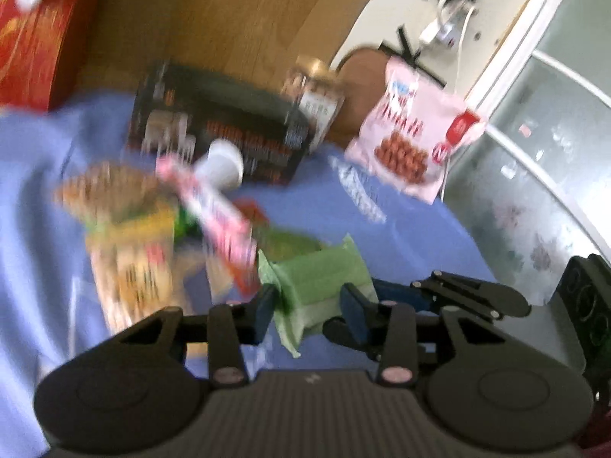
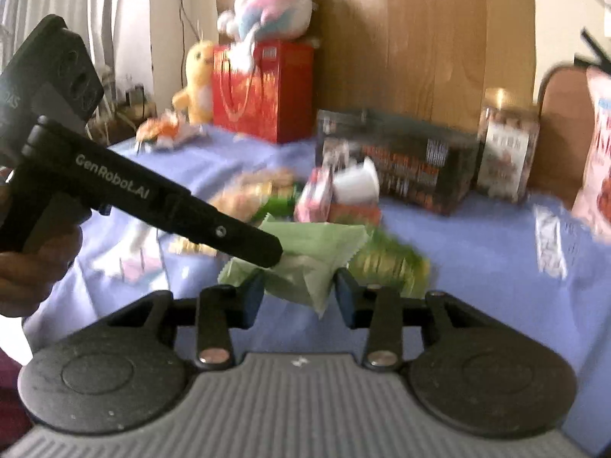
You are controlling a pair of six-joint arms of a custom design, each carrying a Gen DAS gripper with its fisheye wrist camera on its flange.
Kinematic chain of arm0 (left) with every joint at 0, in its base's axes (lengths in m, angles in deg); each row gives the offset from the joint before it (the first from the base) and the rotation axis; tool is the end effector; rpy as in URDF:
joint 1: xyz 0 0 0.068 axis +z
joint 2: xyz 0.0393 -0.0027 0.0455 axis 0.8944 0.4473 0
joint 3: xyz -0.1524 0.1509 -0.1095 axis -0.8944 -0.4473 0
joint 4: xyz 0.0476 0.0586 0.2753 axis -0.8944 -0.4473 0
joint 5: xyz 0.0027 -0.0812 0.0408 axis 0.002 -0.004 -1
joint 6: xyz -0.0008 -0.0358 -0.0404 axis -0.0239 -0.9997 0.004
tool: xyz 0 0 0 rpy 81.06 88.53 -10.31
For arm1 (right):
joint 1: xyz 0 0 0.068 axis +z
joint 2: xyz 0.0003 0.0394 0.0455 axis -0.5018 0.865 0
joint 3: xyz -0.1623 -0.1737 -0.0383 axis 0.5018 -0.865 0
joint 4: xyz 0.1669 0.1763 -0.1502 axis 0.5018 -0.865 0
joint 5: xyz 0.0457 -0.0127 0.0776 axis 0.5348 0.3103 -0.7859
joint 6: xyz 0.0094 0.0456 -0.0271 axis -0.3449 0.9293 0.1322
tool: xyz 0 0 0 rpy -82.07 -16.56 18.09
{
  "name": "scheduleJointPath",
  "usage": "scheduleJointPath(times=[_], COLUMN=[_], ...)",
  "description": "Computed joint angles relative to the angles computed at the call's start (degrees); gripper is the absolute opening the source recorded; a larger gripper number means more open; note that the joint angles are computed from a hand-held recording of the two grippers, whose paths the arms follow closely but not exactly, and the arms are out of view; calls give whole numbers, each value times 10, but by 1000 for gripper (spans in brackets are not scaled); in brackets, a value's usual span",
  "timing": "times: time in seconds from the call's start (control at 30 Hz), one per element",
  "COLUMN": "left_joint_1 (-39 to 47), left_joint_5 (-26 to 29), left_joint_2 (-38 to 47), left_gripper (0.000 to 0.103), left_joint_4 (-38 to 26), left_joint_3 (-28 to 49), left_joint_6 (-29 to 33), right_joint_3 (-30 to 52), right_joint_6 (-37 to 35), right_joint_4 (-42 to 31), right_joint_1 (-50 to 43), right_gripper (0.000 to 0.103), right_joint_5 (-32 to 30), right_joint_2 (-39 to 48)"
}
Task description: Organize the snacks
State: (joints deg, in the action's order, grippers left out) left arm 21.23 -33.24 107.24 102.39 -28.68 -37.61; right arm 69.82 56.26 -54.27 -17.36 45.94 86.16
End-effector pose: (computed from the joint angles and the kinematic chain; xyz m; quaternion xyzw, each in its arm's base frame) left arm 0.2104 -0.1863 0.1037 0.0235 0.8790 -0.2687 0.3933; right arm 0.2259 0.0702 0.0724 -0.3155 0.7927 0.2389 0.4636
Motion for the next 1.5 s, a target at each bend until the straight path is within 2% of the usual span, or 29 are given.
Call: scheduleJointPath(times=[0.07,0.2,0.33,0.5,0.63,0.7,0.73,0.87,0.97,1.03,1.17,1.23,1.27,1.3,1.33,1.4,1.5], left_joint_1=[16,67,136,178,193,197,200,207,209,198,144,108,92,73,60,35,11], left_joint_5=[-3,5,48,53,50,46,44,41,51,45,11,-19,-34,-51,-63,-85,-101], left_joint_2=[0,49,142,256,317,334,335,276,188,133,66,40,27,13,3,-21,-45], left_gripper=[38,39,40,39,43,45,46,50,53,55,55,55,55,55,55,55,55], left_joint_4=[-20,-26,-31,-58,-73,-93,-96,-57,-3,29,55,58,56,51,45,35,35], left_joint_3=[31,114,222,349,406,429,431,357,243,163,51,14,0,-11,-18,-33,-52], left_joint_6=[27,88,101,111,109,107,106,86,47,17,-14,-19,-17,-12,-7,2,1], right_joint_3=[21,105,247,401,469,474,468,408,338,281,226,226,214,218,219,216,165], right_joint_6=[15,40,86,127,128,142,144,151,152,119,43,22,15,9,17,36,25], right_joint_4=[28,85,63,4,-25,-14,-10,27,38,39,4,-3,33,24,16,-9,-20], right_joint_1=[10,30,29,35,52,53,55,46,27,26,66,93,105,110,111,97,77], right_gripper=[44,44,44,44,46,60,61,61,62,61,60,49,40,25,25,25,25], right_joint_5=[19,66,73,82,113,117,127,120,65,31,46,85,115,127,135,114,98], right_joint_2=[15,104,216,334,395,407,403,360,312,276,254,268,271,266,258,234,168])
